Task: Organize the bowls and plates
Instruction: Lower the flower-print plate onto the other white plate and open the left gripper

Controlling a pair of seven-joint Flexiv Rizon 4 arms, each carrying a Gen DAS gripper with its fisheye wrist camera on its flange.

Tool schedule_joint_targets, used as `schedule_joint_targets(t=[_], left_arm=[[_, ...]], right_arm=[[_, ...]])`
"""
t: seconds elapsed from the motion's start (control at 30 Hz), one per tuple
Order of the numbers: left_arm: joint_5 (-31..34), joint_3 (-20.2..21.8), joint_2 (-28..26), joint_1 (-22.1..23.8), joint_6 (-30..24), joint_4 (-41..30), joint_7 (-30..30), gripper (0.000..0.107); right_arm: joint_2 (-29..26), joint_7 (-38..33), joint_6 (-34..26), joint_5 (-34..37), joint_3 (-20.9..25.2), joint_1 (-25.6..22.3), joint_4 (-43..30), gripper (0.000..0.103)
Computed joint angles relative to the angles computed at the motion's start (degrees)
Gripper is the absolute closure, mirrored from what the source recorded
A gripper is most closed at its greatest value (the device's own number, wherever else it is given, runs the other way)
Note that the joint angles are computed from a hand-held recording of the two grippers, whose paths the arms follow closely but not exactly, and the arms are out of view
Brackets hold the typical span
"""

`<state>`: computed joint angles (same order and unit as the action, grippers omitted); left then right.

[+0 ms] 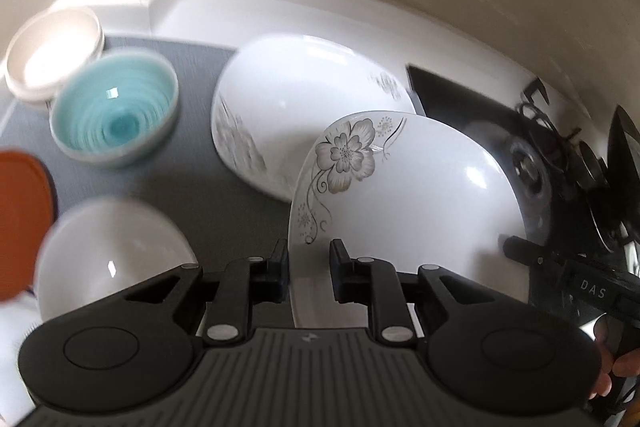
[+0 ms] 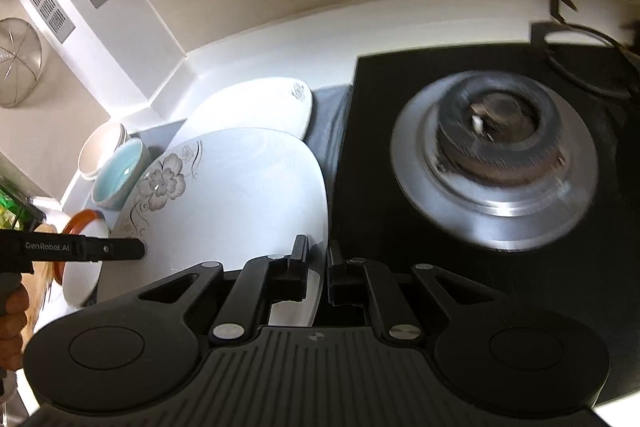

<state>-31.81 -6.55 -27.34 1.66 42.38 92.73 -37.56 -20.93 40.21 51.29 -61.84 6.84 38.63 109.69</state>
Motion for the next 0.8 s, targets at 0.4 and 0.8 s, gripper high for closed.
schedule_joint_targets(t=[0.4, 0.8], left_arm=[[6.74, 0.22, -11.06, -2.39, -2.47, -17.2, -11.04, 0.084], [12.2, 0.67, -18.16, -3.85, -6.08, -27.66, -16.68, 0.084]], right_arm=[[-6.15, -7.95, 6.09, 1.68, -4.47, -3.72, -6.94, 0.093], [-10.73, -16.84, 5.81, 11.19, -6.68, -2.83, -12.27, 0.092]])
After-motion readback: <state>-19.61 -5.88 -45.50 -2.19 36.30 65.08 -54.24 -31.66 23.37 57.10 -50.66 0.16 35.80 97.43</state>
